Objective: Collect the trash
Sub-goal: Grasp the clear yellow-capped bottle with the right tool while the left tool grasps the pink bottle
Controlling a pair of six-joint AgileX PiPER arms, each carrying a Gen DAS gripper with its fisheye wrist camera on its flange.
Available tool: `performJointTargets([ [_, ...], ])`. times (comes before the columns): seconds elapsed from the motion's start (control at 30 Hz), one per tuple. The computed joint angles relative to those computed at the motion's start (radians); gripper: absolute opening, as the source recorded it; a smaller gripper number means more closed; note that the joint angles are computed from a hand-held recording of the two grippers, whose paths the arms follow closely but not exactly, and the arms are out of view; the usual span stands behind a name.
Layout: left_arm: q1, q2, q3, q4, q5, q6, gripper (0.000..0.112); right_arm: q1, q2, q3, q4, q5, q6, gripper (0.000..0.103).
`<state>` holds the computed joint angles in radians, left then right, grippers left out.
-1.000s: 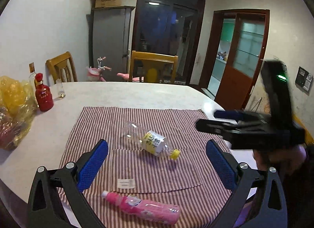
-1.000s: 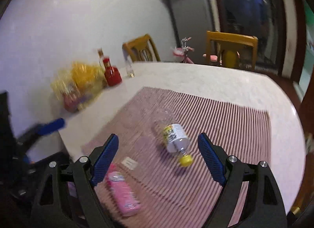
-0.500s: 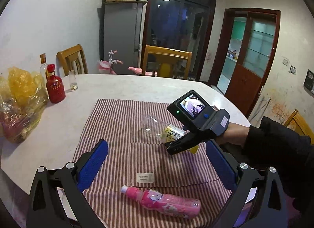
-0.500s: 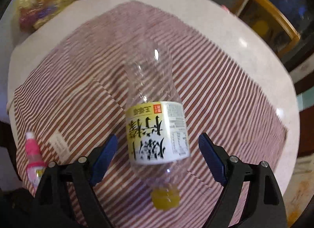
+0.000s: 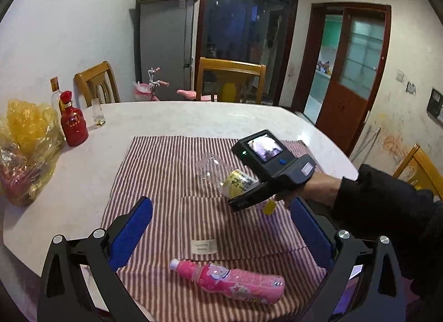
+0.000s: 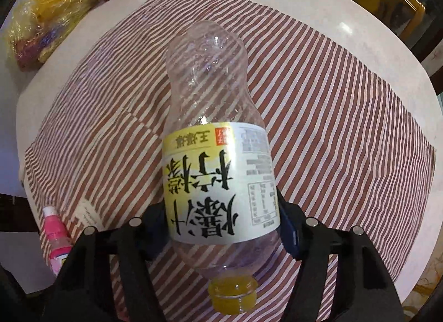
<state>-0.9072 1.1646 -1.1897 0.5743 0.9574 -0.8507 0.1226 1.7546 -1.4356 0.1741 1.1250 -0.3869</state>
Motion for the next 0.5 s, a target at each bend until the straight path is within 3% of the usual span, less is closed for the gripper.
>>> performJointTargets([
  [0.17, 0.139, -0.003, 0.035, -0.145, 0.02, 0.116, 0.097, -0.075, -0.111, 0.101, 0.053, -0.013, -0.053, 0.065],
  [0.27, 0.283, 0.019, 0.069, -0.361, 0.039, 0.152, 0.097, -0.127, -0.165, 0.139, 0.081, -0.009, -0.096, 0.065],
  [0.33, 0.33, 0.052, 0.081, -0.467, 0.076, 0.136, 0.097, -0.163, -0.191, 0.159, 0.11, -0.002, -0.133, 0.065],
  [0.43, 0.286, 0.109, 0.075, -0.489, 0.137, -0.015, 0.097, -0.235, -0.21, 0.162, 0.172, 0.027, -0.208, 0.065],
  [0.5, 0.3, 0.128, 0.092, -0.575, 0.127, -0.074, 0.097, -0.278, -0.211, 0.159, 0.212, 0.042, -0.252, 0.065],
])
